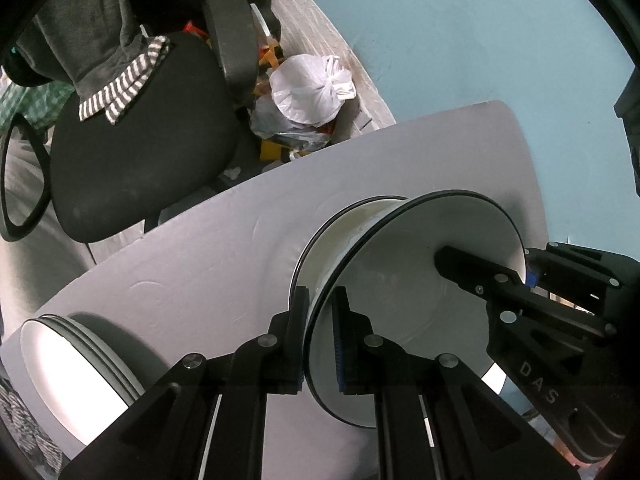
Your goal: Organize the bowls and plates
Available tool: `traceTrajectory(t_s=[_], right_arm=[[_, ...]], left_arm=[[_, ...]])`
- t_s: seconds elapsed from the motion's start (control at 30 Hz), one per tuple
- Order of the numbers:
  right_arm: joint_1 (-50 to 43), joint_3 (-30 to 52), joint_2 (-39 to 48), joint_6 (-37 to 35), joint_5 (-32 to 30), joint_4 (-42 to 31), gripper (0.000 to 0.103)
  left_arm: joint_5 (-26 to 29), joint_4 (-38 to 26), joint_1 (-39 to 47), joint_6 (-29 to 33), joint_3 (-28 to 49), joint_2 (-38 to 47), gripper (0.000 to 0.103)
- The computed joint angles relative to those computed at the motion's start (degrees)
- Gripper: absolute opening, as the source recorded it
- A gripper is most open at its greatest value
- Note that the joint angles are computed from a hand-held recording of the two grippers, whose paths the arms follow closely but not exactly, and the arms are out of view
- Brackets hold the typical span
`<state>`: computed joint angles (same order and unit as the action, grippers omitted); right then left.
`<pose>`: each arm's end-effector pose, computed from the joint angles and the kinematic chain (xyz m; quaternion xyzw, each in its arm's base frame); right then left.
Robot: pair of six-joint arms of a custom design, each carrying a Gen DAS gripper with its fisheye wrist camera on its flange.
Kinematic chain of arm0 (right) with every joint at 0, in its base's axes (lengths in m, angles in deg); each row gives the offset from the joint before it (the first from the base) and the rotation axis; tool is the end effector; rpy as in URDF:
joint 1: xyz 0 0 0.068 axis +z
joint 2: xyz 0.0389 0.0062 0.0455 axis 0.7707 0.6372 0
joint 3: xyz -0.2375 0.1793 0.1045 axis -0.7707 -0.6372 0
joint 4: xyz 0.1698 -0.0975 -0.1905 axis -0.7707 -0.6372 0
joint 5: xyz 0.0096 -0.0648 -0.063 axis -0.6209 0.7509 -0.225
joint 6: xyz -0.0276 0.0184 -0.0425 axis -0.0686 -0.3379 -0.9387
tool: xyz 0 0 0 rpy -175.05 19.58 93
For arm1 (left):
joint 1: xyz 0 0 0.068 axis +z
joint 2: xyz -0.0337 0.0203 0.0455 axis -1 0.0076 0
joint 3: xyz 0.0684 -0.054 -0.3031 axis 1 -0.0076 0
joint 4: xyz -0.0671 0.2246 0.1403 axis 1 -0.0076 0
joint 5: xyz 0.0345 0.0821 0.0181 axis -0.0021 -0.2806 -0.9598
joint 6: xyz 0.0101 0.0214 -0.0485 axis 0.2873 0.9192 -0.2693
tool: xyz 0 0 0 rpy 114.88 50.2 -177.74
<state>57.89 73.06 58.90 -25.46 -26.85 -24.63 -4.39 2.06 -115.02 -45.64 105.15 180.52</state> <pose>0.1865 0.0315 0.1667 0.0214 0.9947 0.1005 0.0066 0.2400 -0.1224 0.1259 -0.1866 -0.9770 0.1010 0.0229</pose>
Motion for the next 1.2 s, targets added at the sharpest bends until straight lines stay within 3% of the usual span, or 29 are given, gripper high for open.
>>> traceTrajectory(t_s=[0.63, 0.8, 0.97, 1.03, 1.1, 1.17, 1.2], right_arm=[[0.25, 1.02, 1.08, 2.00, -1.53, -2.36, 0.020], [-0.38, 0.94, -0.69, 2.45, -0.85, -2.24, 0.030], [-2.29, 1.19, -0.88, 2.18, -2.38, -2.12, 0.030], [-2.25, 1.46, -1.44, 2.48, -2.18, -2.61, 0.030], [-2.00, 1.75, -2.75, 2.66, -1.33, -3.54, 0.034], [-1.96, 2.03, -4.84, 2.73, -0.11, -4.84, 0.049], [-2.02, 2.12, -5.55, 2.71, 0.46, -5.21, 0.051]], left_arm=[[-4.73, -4.31, -2.85, 0.08, 2.17, -0.11, 0.010], [-7.04, -4.92, -3.06, 0.33, 2.11, -2.50, 0.019], [-7.22, -5.09, -3.08, 0.55, 2.54, -3.04, 0.020], [-7.61, -5.10, -3.04, 0.31, 2.37, -3.87, 0.024], [-7.65, -5.26, -2.89, 0.08, 1.83, -5.51, 0.027], [-8.11, -5.40, -3.18, 0.28, 1.41, -7.35, 0.028], [-8.46, -5.60, -3.35, 0.49, 1.30, -8.13, 0.032]])
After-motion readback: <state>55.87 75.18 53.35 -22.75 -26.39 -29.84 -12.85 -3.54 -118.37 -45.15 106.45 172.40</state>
